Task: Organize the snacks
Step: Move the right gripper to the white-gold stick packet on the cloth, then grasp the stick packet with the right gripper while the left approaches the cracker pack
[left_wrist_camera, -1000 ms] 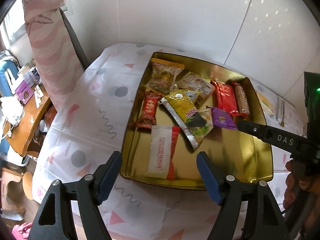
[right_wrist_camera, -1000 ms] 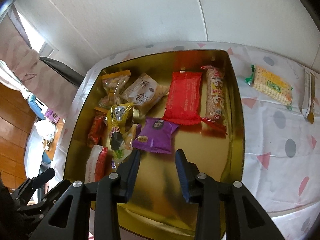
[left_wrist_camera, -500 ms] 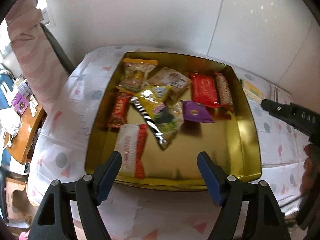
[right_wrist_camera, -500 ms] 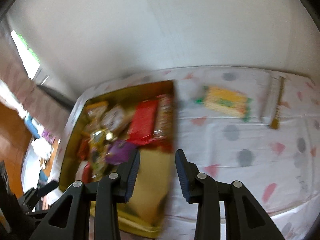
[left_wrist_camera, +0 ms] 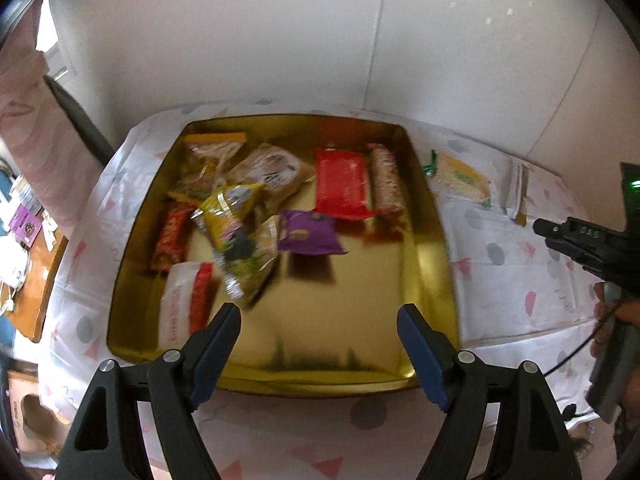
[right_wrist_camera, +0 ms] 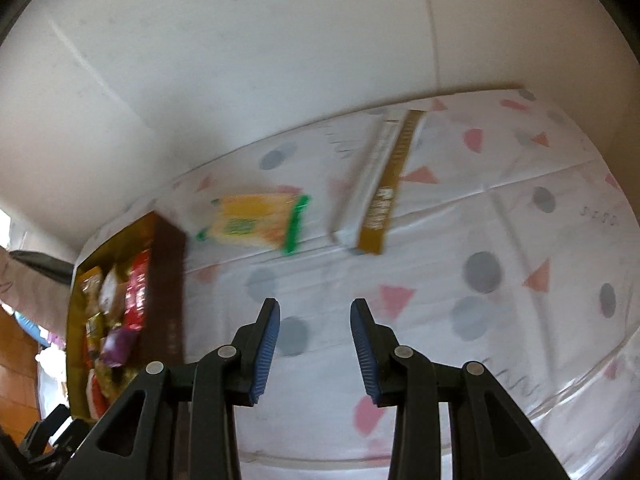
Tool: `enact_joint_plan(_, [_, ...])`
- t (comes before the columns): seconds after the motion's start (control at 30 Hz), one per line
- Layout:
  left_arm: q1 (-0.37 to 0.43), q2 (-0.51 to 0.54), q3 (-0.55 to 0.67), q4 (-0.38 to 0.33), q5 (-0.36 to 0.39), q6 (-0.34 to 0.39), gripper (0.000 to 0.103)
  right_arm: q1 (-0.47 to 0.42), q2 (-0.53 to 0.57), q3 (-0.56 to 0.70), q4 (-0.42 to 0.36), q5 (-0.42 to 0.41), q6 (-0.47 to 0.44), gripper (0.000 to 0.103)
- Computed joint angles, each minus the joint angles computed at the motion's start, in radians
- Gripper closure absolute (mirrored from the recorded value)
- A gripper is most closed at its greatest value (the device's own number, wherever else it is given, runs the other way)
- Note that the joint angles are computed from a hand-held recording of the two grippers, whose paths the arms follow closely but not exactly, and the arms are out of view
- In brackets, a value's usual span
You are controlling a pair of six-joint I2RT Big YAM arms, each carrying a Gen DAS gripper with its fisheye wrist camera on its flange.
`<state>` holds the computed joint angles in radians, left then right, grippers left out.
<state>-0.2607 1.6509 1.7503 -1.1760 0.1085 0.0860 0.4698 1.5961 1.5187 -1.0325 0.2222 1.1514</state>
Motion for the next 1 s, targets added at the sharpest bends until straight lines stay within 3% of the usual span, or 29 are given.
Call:
enact_joint_plan(0.17, [-0.041,0.012,0.039,-0.004,0.003,-0.008,0.021,-0.052,-0.004,-0.014,0.000,-0.004,-0.036,0.066])
enact_joint_plan(0.47, [-0.107,0.022,0.094,-0.008,-0.025,-0.003,0.016,-0.165,0.082,0.072,-0.025,-0.020,-0.123,0.065])
enact_joint_plan(0.8, [-0.136,0.031,0.108,-0.031,-0.067,-0.033,0.016,-0.199,0.179,0.163,-0.063,-0.024,-0.205,0.064])
enact_joint_plan(1.0, [-0.160,0.047,0.125,-0.048,-0.082,-0.043,0.016,-0.196,0.203,0.180,-0.071,0.017,-0.288,0.064])
